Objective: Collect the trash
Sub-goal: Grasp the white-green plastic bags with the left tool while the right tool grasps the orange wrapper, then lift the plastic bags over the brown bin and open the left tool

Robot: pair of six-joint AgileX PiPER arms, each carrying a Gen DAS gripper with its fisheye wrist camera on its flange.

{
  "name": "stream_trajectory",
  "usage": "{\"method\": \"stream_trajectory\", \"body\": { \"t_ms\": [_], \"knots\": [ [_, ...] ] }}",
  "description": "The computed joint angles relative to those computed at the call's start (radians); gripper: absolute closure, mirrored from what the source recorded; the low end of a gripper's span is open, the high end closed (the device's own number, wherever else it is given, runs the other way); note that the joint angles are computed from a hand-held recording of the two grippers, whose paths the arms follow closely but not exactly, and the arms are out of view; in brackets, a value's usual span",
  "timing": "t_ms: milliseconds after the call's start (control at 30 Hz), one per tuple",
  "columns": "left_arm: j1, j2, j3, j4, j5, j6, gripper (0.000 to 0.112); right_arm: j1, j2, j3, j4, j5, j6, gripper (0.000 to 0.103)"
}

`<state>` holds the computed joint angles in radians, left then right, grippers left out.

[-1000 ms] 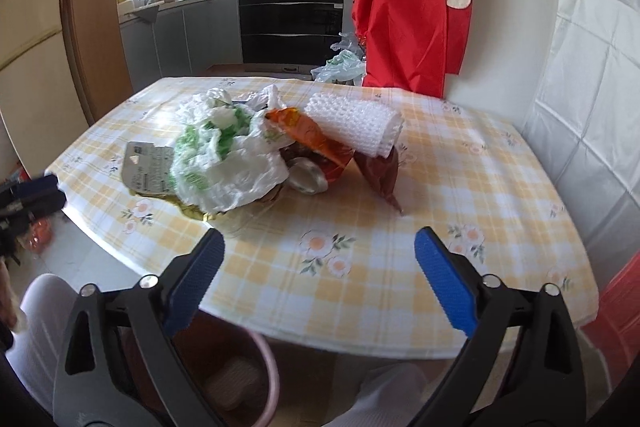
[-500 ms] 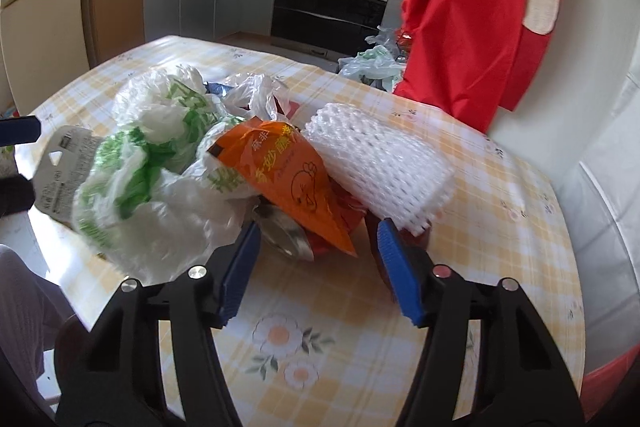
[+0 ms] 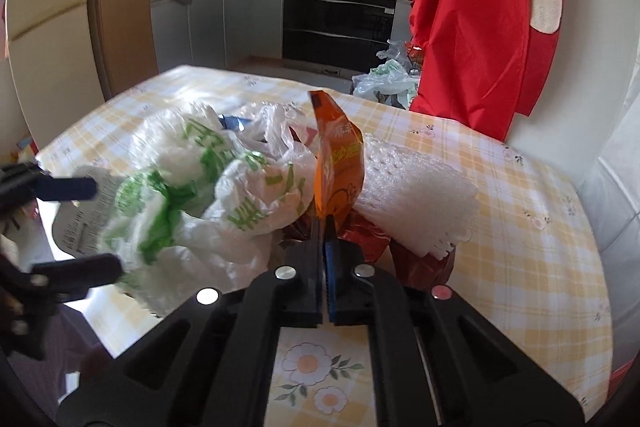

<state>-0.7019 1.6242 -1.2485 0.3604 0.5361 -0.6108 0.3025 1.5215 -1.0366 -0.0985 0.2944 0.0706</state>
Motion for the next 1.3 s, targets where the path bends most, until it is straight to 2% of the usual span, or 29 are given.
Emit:
{"method": "stream_trajectory", "body": {
  "t_ms": [167, 300, 533, 567, 600, 667, 700, 733, 800, 933, 1067, 1300],
  "knots": [
    [0.002, 0.050, -0.050, -0.019, 0.021, 0.015, 0.022, -0.019, -0.090, 0.061, 0.176, -0.028, -0.115, 0.098],
    [0.008, 0.081, -0.089, -0.082, 0.032, 0.050, 0.018, -0.028, -0.158, 0.110, 0.235, -0.036, -0.118, 0.098],
    [0.010, 0.145, -0.143, -0.080, 0.061, 0.049, 0.016, -0.043, -0.218, 0.165, 0.277, -0.021, -0.120, 0.098],
    [0.014, 0.144, -0.138, -0.088, 0.051, 0.052, 0.019, -0.042, -0.227, 0.172, 0.274, -0.019, -0.112, 0.098],
    [0.017, 0.140, -0.131, -0.089, 0.042, 0.049, 0.036, -0.037, -0.241, 0.181, 0.249, -0.018, -0.081, 0.098],
    [0.025, 0.124, -0.119, -0.105, 0.041, 0.058, 0.053, -0.040, -0.262, 0.195, 0.246, -0.016, -0.074, 0.098],
    [0.031, 0.106, -0.101, -0.115, 0.023, 0.064, 0.068, -0.038, -0.276, 0.203, 0.236, -0.015, -0.059, 0.098],
    [0.032, 0.100, -0.101, -0.108, 0.023, 0.058, 0.078, -0.030, -0.289, 0.211, 0.209, -0.015, -0.024, 0.098],
    [0.051, 0.062, -0.071, -0.162, -0.007, 0.103, 0.088, -0.029, -0.307, 0.219, 0.204, -0.010, -0.012, 0.098],
    [0.076, -0.027, -0.024, -0.190, -0.044, 0.107, 0.092, -0.028, -0.343, 0.227, 0.195, 0.004, 0.007, 0.098],
    [0.083, -0.123, -0.012, -0.168, -0.041, 0.086, 0.093, -0.006, -0.380, 0.218, 0.122, 0.027, 0.086, 0.098],
    [0.071, -0.313, 0.008, -0.265, 0.054, 0.242, 0.093, 0.069, -0.467, 0.196, -0.064, 0.097, 0.283, 0.098]
  ]
}}
